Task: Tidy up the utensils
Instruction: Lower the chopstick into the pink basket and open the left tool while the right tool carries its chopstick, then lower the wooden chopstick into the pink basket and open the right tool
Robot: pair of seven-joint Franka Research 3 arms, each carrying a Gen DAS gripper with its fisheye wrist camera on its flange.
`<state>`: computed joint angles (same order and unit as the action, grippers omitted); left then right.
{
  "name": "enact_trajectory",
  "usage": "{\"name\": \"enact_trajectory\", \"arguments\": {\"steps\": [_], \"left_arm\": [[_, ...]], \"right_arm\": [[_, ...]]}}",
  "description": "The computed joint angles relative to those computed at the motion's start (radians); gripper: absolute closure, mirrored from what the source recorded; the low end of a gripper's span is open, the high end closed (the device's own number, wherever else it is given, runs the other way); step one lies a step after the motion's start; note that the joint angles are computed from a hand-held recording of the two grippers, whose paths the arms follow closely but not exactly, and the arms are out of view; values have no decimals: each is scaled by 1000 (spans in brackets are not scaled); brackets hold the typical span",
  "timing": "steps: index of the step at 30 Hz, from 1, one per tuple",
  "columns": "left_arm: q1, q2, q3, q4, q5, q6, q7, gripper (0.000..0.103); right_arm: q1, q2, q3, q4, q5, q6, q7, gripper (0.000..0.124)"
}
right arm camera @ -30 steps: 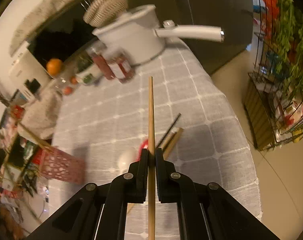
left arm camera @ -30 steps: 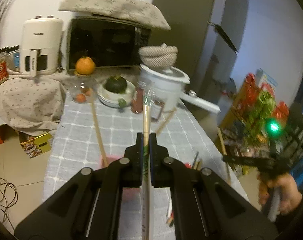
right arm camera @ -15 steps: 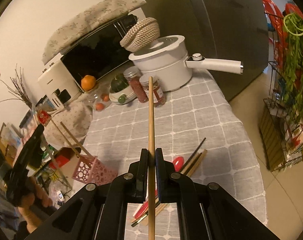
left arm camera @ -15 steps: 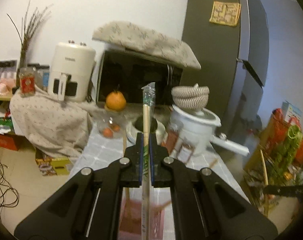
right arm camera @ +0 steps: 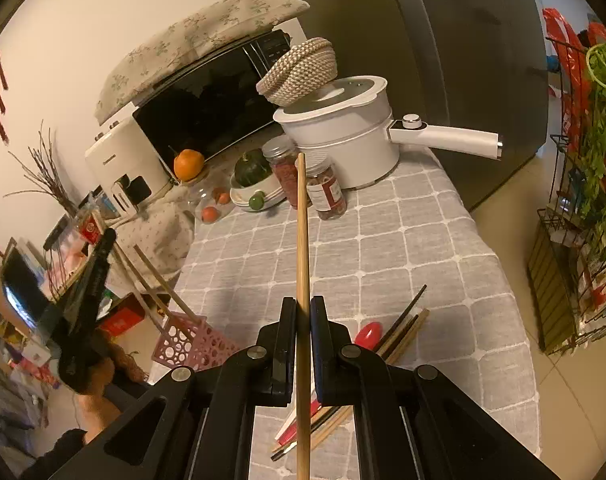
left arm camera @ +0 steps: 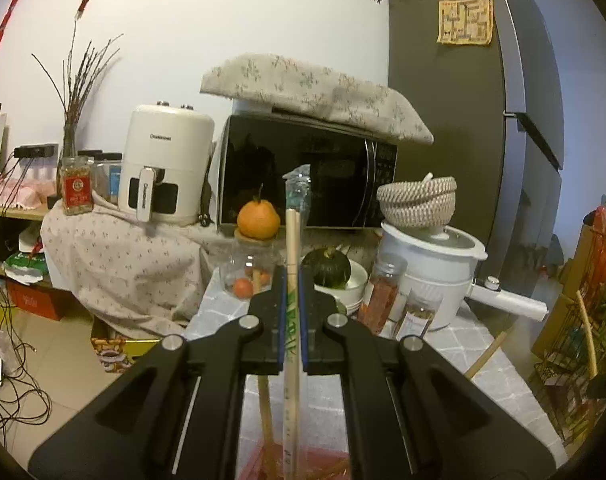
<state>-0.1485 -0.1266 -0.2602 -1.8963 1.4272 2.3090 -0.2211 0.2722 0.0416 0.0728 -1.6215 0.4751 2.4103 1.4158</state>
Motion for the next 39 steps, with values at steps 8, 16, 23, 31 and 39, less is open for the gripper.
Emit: {"name": "enact_trajectory", "arguments": {"steps": [8,16,23,31,39], "left_arm": [[-4,4,4,-22,-36,24,-4,97],[5,-29,20,-59,-178,122,57,79],[14,-82,34,-93,-421,274,325,62],[-24,-212,89,-170,-899,200,696,44],[-3,-254,92,-168,-1102,-12,934,34]], "right_arm": [[11,1,8,-9,10,41,-32,117],[36,-21,27,-57,124,183,-155,117],[67,-36,42,-78,277,276,-310,117],[104,-38,56,-70,313,325,-354,117],[154,39,91,-10,232,455,-303,117]]}}
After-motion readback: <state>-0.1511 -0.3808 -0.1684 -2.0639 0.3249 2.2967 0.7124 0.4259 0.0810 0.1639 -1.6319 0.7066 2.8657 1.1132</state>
